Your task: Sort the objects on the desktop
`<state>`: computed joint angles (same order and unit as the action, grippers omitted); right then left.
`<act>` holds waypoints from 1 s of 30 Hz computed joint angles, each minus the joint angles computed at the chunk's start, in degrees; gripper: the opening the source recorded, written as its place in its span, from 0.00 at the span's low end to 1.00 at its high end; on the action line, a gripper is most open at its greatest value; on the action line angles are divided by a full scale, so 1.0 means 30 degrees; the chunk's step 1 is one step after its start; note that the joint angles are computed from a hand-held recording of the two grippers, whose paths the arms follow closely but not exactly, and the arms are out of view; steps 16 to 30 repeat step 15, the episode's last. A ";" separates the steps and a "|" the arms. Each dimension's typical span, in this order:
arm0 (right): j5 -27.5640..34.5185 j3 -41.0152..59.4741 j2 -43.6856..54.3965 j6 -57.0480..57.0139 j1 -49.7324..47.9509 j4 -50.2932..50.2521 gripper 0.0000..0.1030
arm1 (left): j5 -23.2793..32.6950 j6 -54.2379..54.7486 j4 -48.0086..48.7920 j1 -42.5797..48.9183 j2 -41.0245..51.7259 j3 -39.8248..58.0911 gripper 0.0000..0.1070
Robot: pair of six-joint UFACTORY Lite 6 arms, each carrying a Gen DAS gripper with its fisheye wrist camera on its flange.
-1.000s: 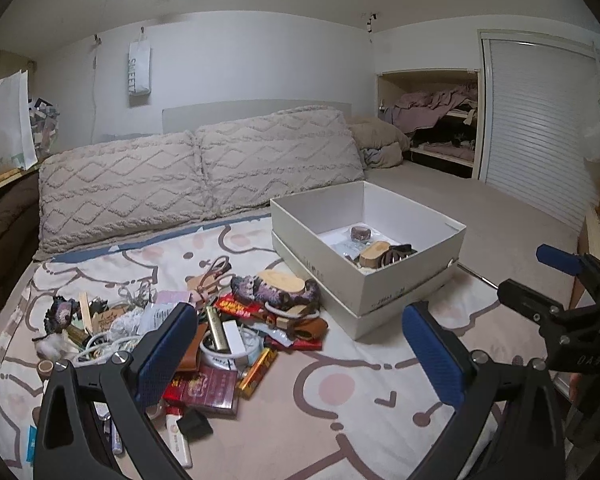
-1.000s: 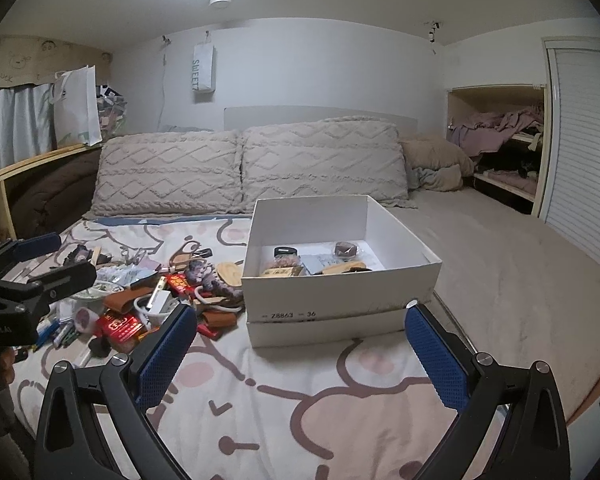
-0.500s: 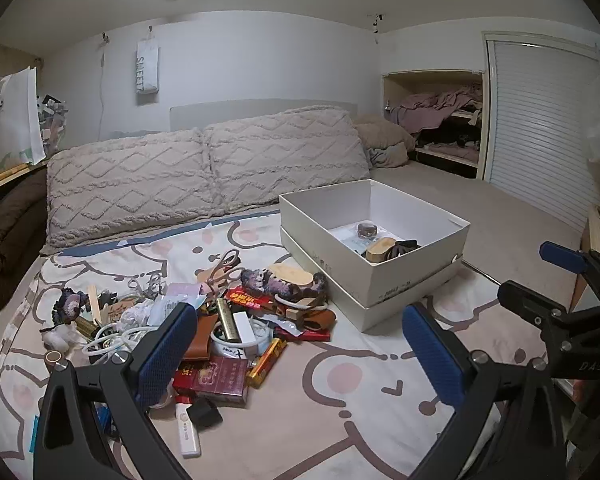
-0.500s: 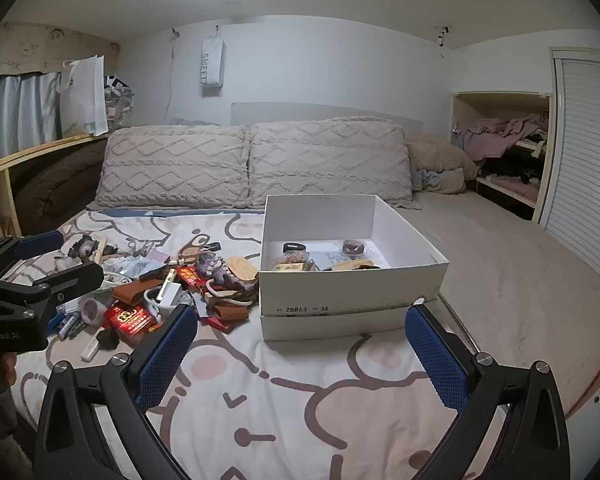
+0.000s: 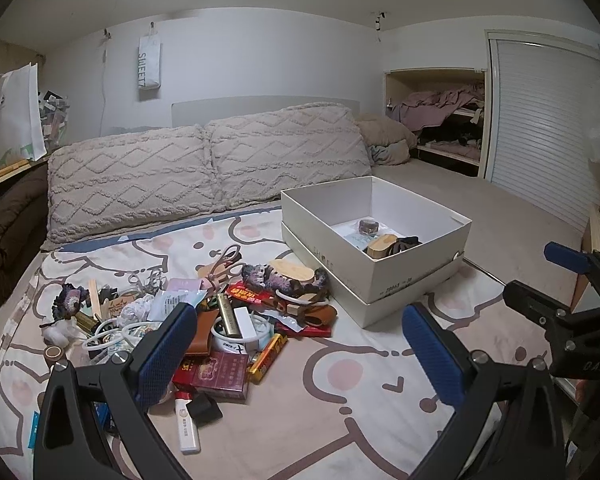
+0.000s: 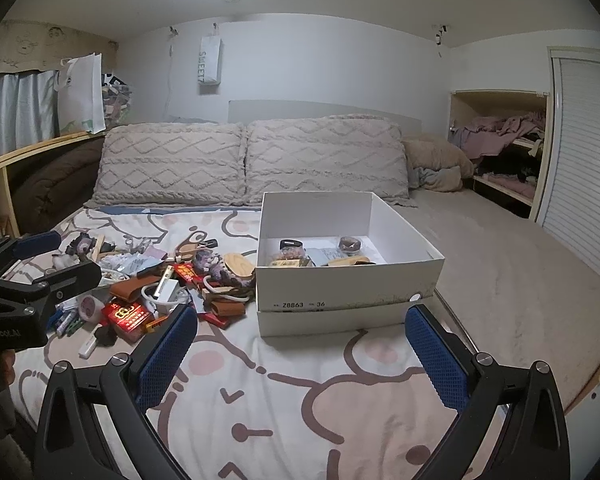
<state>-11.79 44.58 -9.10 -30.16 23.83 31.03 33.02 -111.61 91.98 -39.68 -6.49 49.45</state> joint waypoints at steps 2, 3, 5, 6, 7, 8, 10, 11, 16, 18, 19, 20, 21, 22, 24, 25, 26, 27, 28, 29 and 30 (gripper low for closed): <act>-0.0007 0.0037 0.0086 -0.0069 0.0037 0.0081 1.00 | 0.0034 -0.0016 0.0042 -0.0020 0.0012 -0.0004 0.96; -0.0015 0.0027 0.0109 0.0052 0.0040 -0.0037 1.00 | 0.0025 -0.0032 0.0048 -0.0008 0.0012 -0.0010 0.96; 0.0004 0.0030 0.0141 0.0246 0.0048 -0.0213 1.00 | -0.0021 -0.0045 0.0049 0.0009 0.0001 -0.0028 0.96; 0.0012 0.0014 0.0145 0.0427 0.0046 -0.0387 1.00 | -0.0039 -0.0048 0.0041 0.0016 -0.0002 -0.0039 0.96; 0.0017 0.0031 0.0171 0.0450 0.0064 -0.0399 1.00 | -0.0032 -0.0086 0.0058 0.0019 -0.0013 -0.0075 0.96; 0.0016 0.0034 0.0194 0.0454 0.0074 -0.0394 1.00 | -0.0010 -0.0199 0.0152 0.0025 0.0003 -0.0125 0.96; 0.0031 0.0026 0.0207 0.0373 0.0095 -0.0314 1.00 | 0.0098 -0.0377 0.0327 -0.0018 -0.0014 -0.0245 0.96; 0.0042 0.0039 0.0219 0.0365 0.0090 -0.0314 1.00 | 0.0130 -0.0399 0.0373 -0.0026 0.0011 -0.0262 0.96; 0.0060 0.0056 0.0231 0.0513 0.0078 -0.0395 1.00 | 0.0046 -0.0392 0.0375 0.0053 -0.0038 -0.0309 0.96; 0.0060 0.0056 0.0231 0.0513 0.0078 -0.0395 1.00 | 0.0046 -0.0392 0.0375 0.0053 -0.0038 -0.0309 0.96; 0.0060 0.0056 0.0231 0.0513 0.0078 -0.0395 1.00 | 0.0046 -0.0392 0.0375 0.0053 -0.0038 -0.0309 0.96; 0.0060 0.0056 0.0231 0.0513 0.0078 -0.0395 1.00 | 0.0046 -0.0392 0.0375 0.0053 -0.0038 -0.0309 0.96; 0.0060 0.0056 0.0231 0.0513 0.0078 -0.0395 1.00 | 0.0046 -0.0392 0.0375 0.0053 -0.0038 -0.0309 0.96; 0.0060 0.0056 0.0231 0.0513 0.0078 -0.0395 1.00 | 0.0046 -0.0392 0.0375 0.0053 -0.0038 -0.0309 0.96; 0.0060 0.0056 0.0231 0.0513 0.0078 -0.0395 1.00 | 0.0046 -0.0392 0.0375 0.0053 -0.0038 -0.0309 0.96; 0.0060 0.0056 0.0231 0.0513 0.0078 -0.0395 1.00 | 0.0046 -0.0392 0.0375 0.0053 -0.0038 -0.0309 0.96; 0.0060 0.0056 0.0231 0.0513 0.0078 -0.0395 1.00 | 0.0046 -0.0392 0.0375 0.0053 -0.0038 -0.0309 0.96; 0.0060 0.0056 0.0231 0.0513 0.0078 -0.0395 1.00 | 0.0046 -0.0392 0.0375 0.0053 -0.0038 -0.0309 0.96; 0.0060 0.0056 0.0231 0.0513 0.0078 -0.0395 1.00 | 0.0046 -0.0392 0.0375 0.0053 -0.0038 -0.0309 0.96; 0.0060 0.0056 0.0231 0.0513 0.0078 -0.0395 1.00 | 0.0046 -0.0392 0.0375 0.0053 -0.0038 -0.0309 0.96; 0.0060 0.0056 0.0231 0.0513 0.0078 -0.0395 1.00 | 0.0046 -0.0392 0.0375 0.0053 -0.0038 -0.0309 0.96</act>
